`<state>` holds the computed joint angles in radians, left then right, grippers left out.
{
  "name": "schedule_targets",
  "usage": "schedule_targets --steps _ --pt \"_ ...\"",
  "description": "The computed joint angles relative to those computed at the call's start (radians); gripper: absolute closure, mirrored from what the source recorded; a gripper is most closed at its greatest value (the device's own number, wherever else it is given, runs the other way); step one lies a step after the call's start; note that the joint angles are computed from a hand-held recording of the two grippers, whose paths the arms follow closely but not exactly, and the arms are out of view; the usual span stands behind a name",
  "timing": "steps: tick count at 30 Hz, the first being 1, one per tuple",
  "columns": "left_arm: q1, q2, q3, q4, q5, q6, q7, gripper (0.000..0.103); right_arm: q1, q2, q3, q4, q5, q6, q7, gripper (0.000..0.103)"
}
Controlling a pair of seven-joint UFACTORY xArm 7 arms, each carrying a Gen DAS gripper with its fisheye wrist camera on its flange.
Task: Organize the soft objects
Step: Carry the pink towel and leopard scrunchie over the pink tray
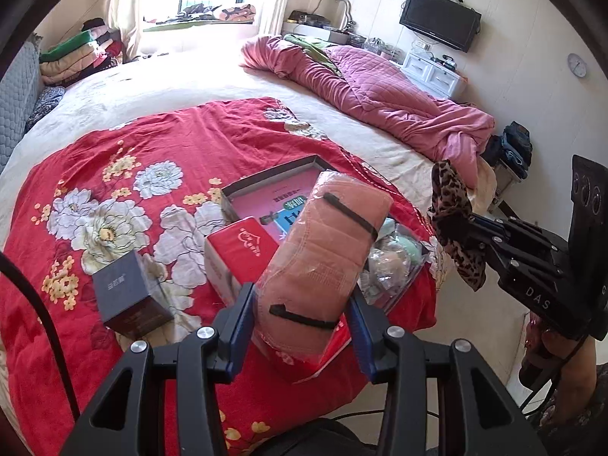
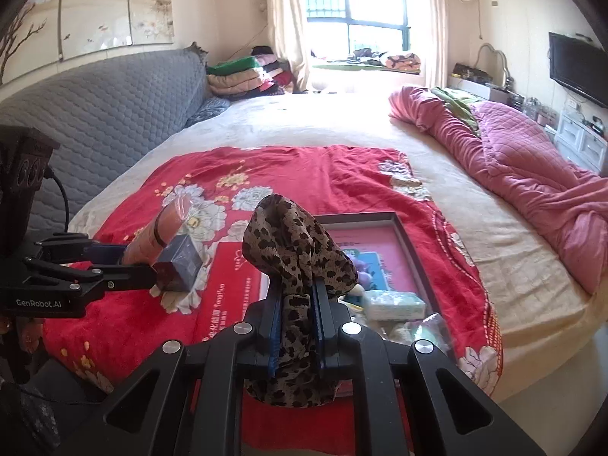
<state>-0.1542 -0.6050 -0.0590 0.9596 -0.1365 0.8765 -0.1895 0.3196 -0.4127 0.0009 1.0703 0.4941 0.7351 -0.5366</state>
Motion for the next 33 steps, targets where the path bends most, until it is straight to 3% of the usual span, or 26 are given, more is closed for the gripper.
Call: schedule_targets --steps 11,33 --pt "-0.033 0.152 -0.06 0.093 0.035 -0.036 -0.042 0.057 -0.053 -0.004 -0.07 -0.008 0.041 0.011 -0.04 0.088" --pt "-0.046 0.352 -0.063 0.167 0.092 -0.064 -0.097 0.057 -0.115 0.116 -0.056 0.012 0.08 0.012 -0.075 0.088"
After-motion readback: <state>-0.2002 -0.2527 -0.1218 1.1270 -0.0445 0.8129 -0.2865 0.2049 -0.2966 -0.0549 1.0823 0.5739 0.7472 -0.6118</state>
